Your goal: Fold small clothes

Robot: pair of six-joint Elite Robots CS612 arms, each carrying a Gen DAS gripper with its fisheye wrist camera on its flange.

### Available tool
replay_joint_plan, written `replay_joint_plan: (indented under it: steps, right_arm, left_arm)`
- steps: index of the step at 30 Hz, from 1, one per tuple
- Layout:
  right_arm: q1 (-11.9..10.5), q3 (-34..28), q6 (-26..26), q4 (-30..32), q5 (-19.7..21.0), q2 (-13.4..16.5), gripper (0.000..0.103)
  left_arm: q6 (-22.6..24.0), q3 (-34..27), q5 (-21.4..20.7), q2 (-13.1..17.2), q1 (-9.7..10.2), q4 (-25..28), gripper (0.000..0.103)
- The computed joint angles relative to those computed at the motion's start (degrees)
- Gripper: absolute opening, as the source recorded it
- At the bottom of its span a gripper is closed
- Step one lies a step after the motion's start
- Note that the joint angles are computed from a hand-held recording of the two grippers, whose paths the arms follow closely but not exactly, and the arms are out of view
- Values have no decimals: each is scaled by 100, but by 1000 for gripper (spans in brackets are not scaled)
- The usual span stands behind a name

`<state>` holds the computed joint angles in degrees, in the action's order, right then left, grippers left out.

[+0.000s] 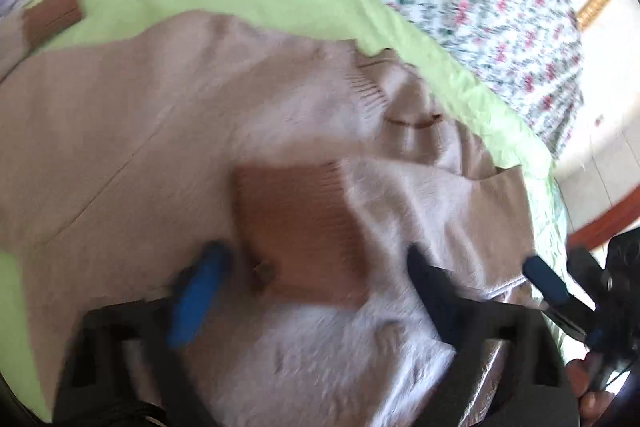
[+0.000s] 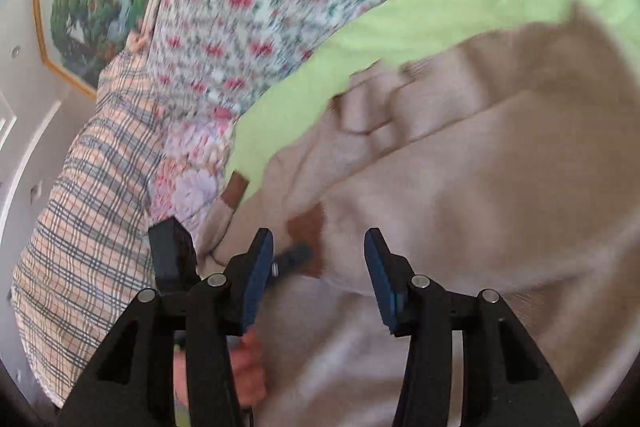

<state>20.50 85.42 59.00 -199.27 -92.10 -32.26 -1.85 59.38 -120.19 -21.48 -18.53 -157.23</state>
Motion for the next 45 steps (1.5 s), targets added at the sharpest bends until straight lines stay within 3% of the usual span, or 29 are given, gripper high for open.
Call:
replay_joint_plan:
  steps: [2, 4, 5, 7, 8, 10, 12, 14, 18, 23, 24, 25, 29, 31, 33, 36, 37, 40, 42, 44, 45]
  right_arm:
    - [34, 268, 152, -27, -320, -142, 49]
    - [41, 546, 285, -77, -561, -279, 49]
    - [41, 677, 310, -70, -691, -352, 49]
    - [33, 949, 314, 117, -1069, -528, 49]
    - [28, 1004, 319, 216, -1189, -574, 49]
    - [-52, 1110, 379, 411, -1327, -635, 50]
    - [-159, 1131, 371, 586, -1316, -640, 50]
    - [-267, 1095, 251, 817, -1289, -633, 50]
    - [-486, 893, -23, 1229, -1186, -540, 63]
    - [-713, 615, -307, 1463, -464, -291, 63]
    - [-736, 549, -506, 1565, -316, -261, 44]
    - [-751, 535, -620, 1619, -212, -267, 10]
    - [-702, 860, -654, 1365, -917, -494, 8]
    - [-731, 886, -604, 1464, -858, -495, 8]
    - [-734, 819, -472, 2057, -900, -511, 11]
    - [-516, 745, -305, 2655, -1772, -647, 19]
    - [-432, 718, -402, 2601, -1957, -664, 19]
    - [-295, 667, -992, 1901, -1686, -606, 20]
    - [-293, 598, -1021, 2273, -1341, -583, 22]
    - [-284, 612, -881, 2735, -1414, -578, 22]
    - [-301, 735, -723, 2622, -1340, -608, 21]
  left_arm:
    - [280, -132, -204, 59, -24, 255, 7]
    - [386, 41, 29, -36, -62, -62, 7]
    - [411, 204, 167, -120, -52, -464, 6]
    - [236, 324, 196, -172, 18, -922, 6]
    - [144, 326, 280, -166, 66, -1053, 6]
    - [203, 205, 339, -108, 119, -839, 6]
    - [297, 153, 368, -77, 133, -664, 6]
    - [371, 249, 602, -99, 105, -881, 7]
    - [-100, 182, 627, -12, 178, -1146, 6]
    - [175, 349, 871, -75, 110, -1300, 6]
    - [191, 352, 872, -79, 109, -1302, 6]
    - [214, 354, 862, -89, 98, -1327, 6]
    - [407, 374, 656, -119, 52, -1472, 6]
    - [523, 324, 708, -90, -5, -1387, 6]
    - [560, 255, 777, -46, -44, -1266, 6]
    - [582, 220, 770, -20, -35, -1110, 7]
    - [570, 241, 703, -25, -11, -1143, 7]
    - [588, 261, 678, -36, 3, -1101, 7]
    - [648, 317, 755, -70, -6, -1074, 8]
    - [719, 388, 805, -110, 8, -1009, 11]
    - [754, 444, 788, -141, 29, -1011, 17]
